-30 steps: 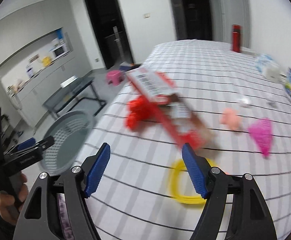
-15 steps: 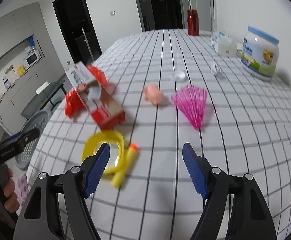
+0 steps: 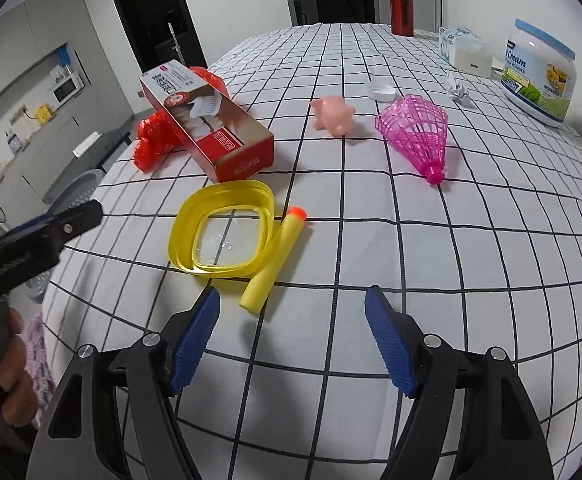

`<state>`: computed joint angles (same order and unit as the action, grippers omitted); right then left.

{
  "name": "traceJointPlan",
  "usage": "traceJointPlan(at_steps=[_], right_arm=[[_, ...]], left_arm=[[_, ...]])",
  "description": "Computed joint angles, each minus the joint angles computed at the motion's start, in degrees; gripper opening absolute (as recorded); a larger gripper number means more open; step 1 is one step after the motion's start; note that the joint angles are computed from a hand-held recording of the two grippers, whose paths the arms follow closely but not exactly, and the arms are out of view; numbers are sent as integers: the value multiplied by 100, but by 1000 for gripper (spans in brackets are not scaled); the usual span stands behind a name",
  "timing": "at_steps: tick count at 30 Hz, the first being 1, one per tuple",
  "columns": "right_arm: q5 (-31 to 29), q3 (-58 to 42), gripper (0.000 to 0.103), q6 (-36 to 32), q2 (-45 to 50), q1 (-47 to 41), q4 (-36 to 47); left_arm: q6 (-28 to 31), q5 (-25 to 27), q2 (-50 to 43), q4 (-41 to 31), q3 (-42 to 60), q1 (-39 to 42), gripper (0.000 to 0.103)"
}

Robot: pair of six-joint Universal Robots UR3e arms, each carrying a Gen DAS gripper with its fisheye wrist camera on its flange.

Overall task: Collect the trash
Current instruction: 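Move both open tools back over the table toward the yellow items, then grasp the yellow foam dart with the right tool while the left tool grasps the yellow lid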

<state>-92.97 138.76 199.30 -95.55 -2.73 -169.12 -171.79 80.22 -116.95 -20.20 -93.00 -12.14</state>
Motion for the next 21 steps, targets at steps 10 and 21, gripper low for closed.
traceJointPlan(at_steps=[10, 21], right_arm=[[-481, -65, 72, -47, 102, -57, 173], [-204, 18, 72, -650, -31, -569, 148]], left_arm=[[-10, -44, 1, -117, 38, 30, 92], [-53, -71, -18, -181, 35, -32, 92]])
